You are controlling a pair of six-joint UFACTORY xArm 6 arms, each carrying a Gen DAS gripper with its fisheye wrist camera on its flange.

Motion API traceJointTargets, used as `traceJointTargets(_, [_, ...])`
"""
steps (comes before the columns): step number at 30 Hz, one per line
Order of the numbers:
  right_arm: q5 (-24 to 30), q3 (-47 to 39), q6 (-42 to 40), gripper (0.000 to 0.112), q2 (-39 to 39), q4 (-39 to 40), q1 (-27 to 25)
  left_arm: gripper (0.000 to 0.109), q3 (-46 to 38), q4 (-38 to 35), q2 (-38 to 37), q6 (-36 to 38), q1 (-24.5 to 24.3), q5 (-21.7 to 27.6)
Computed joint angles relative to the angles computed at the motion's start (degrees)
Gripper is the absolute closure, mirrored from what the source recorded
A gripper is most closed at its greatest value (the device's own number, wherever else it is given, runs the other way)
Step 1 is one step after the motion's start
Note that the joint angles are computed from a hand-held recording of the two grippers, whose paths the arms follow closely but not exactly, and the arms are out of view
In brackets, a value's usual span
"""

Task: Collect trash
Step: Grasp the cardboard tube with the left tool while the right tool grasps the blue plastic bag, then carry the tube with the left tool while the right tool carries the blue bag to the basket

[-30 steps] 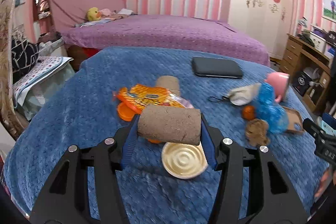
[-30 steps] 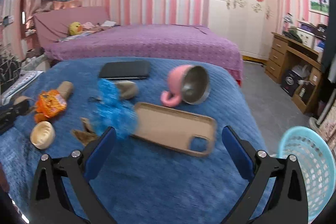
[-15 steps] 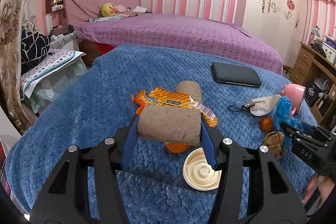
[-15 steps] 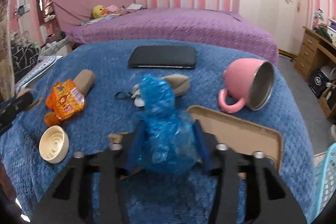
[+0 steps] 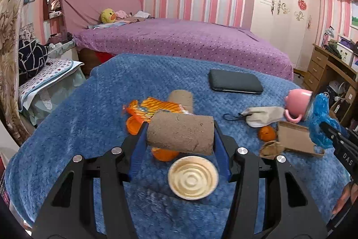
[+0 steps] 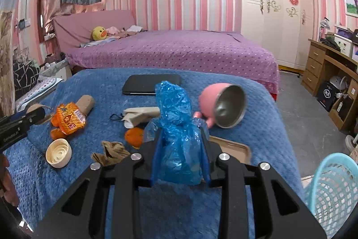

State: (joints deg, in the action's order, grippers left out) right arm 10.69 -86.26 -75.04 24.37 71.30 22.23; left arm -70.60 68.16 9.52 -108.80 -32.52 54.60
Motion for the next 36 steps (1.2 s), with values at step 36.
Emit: traceJointTargets(36, [1.74,9.19,-9.61,0.082,-8.14,7.26,-19.77,0.055,-22.5,-1.72,15.89,7.25,-8.14,1.29])
